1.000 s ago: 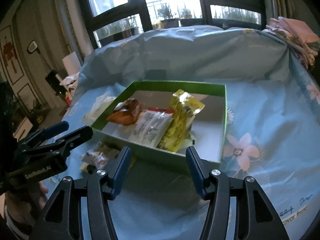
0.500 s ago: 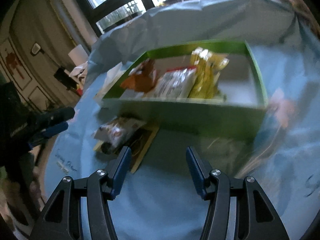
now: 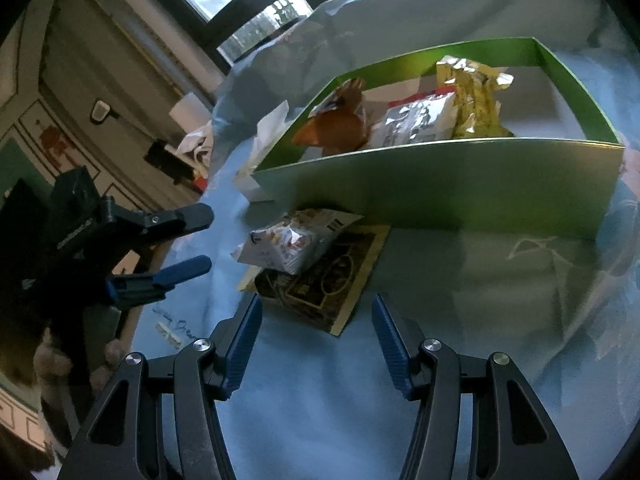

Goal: Organize snacks
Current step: 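Withdraw both grippers and move them to the white Pom chip bag, then grasp the white Pom chip bag with the left gripper while the right gripper grasps it too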

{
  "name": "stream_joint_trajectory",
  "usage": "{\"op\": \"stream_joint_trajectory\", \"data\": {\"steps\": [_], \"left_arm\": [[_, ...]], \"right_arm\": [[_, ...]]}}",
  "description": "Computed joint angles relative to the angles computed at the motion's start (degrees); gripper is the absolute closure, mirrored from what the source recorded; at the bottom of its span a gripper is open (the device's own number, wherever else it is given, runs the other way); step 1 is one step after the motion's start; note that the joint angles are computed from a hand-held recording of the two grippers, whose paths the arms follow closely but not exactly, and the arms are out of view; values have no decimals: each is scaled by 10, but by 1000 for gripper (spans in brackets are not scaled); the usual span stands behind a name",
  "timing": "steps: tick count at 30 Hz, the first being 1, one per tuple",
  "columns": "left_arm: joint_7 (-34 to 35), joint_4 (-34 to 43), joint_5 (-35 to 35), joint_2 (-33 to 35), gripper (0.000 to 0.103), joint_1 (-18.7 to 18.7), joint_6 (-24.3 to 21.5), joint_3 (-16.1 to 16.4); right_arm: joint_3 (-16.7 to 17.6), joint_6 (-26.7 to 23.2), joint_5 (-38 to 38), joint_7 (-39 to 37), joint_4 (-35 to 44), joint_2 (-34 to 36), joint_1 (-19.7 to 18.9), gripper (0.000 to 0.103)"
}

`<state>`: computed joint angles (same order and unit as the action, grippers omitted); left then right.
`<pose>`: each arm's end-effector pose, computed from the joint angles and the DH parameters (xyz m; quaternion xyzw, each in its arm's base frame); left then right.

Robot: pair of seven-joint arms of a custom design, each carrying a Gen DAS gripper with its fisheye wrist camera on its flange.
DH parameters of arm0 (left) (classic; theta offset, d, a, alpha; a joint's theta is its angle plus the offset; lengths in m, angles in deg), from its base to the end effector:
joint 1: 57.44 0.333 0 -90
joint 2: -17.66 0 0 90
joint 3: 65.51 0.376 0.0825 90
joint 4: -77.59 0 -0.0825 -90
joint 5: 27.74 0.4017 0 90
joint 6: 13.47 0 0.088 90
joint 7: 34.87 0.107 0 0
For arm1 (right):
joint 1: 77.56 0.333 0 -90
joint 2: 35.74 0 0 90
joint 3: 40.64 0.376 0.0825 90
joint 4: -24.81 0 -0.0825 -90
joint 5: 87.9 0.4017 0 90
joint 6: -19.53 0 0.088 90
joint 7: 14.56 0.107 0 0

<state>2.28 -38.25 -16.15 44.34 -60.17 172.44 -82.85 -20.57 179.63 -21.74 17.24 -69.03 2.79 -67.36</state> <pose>0.6480 -0.2317 0.3599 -0.7818 0.4918 -0.3822 0.0295 0.6997 0.3018 0.3062 -0.7482 0.5069 0.0485 0.4252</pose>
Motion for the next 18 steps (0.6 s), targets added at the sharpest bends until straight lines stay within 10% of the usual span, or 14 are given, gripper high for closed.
{"op": "stream_joint_trajectory", "data": {"steps": [18], "left_arm": [[20, 40, 6, 57, 23, 80, -5, -87]], "right_arm": [[-11, 21, -138, 96, 66, 48, 36, 45]]}}
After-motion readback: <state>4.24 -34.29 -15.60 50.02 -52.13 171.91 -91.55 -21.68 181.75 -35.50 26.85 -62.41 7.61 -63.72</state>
